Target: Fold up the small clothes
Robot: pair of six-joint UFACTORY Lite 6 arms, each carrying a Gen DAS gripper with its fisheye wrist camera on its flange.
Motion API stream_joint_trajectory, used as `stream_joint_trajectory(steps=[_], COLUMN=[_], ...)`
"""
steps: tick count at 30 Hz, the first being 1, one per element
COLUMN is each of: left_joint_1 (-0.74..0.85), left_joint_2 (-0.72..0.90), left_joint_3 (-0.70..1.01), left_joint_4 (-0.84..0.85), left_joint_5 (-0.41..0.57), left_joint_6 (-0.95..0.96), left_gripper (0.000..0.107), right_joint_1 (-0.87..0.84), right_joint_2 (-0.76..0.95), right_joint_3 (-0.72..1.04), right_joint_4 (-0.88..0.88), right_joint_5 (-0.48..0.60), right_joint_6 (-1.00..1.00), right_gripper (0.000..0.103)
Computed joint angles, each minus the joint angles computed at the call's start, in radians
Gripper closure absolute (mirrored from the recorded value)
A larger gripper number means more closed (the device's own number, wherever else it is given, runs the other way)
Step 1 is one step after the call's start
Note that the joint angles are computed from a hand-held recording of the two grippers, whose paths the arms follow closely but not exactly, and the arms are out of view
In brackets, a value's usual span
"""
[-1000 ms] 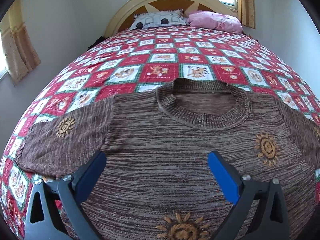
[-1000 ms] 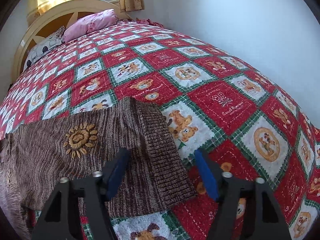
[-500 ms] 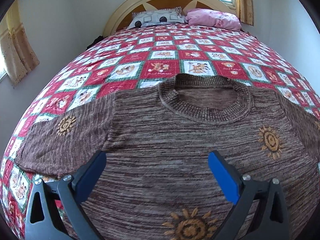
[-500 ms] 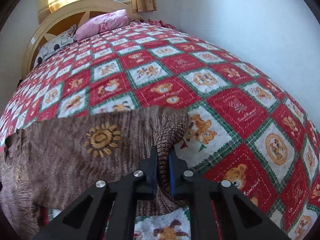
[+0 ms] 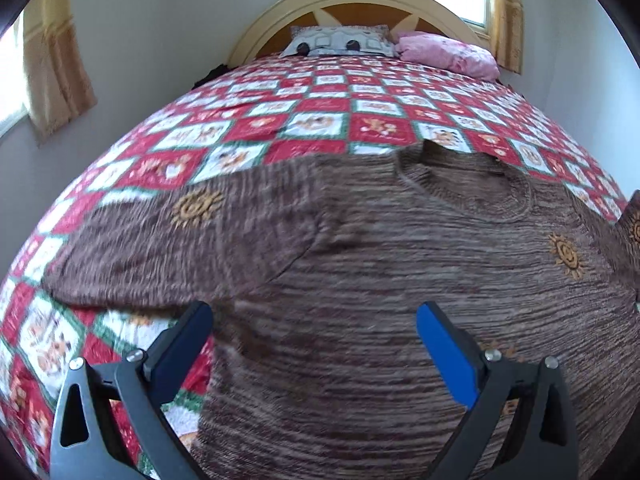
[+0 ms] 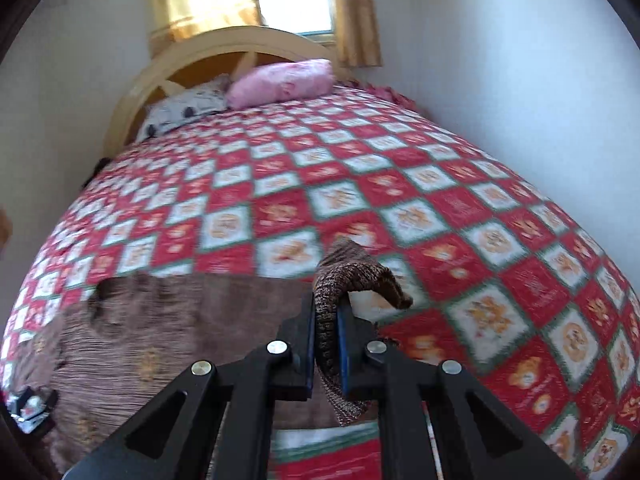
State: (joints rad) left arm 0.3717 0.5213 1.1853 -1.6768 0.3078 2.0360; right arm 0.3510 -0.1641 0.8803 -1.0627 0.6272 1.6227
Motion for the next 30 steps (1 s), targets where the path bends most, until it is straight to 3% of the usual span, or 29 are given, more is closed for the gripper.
stream_joint_trajectory(steps=[2, 7, 15, 22, 25, 28, 30], left_joint_1=[0.02, 0.039, 0.082, 0.085, 0.086, 0.083, 0.082], left_joint_2=[0.027, 0.073, 0.147, 0.142, 0.15, 0.159, 0.164], left_joint_3=[0.03, 0.068, 0.159, 0.147, 0.158, 0.17, 0.178], left_joint_4=[0.095, 0.155, 0.325, 0.3, 0.31, 0.321, 0.328], left_joint_5=[0.029, 0.072, 0.154, 0.153, 0.157, 0.156, 0.157], left_joint_6=[-0.116, -0.203, -0.429, -0.395, -0.406, -0.416, -0.423], left_gripper=[0.004, 0.004, 0.004, 0.004, 0.004, 0.004, 0.004], right_joint_1=[0.067, 0.19, 0.29, 0.318, 0.3, 0.263, 0.245], right_joint_2=[0.078, 0.311, 0.744, 1.046, 1.091, 1.054, 0.976], right_joint_3=[0.073, 0.263, 0.675, 0.972, 0.977, 0.874, 0.746], right_joint_4=[-0.01, -0.04, 0.0, 0.077, 0.072, 0.345, 0.554], right_joint_5=[0.007, -0.033, -0.164, -0.29, -0.416, -0.6, -0.725], right_joint_6=[0.03, 0.105, 0.102, 0.022, 0.035, -0.19, -0.369], right_gripper=[0.095, 0.095, 0.095, 0.094, 0.092, 0.064, 0.06])
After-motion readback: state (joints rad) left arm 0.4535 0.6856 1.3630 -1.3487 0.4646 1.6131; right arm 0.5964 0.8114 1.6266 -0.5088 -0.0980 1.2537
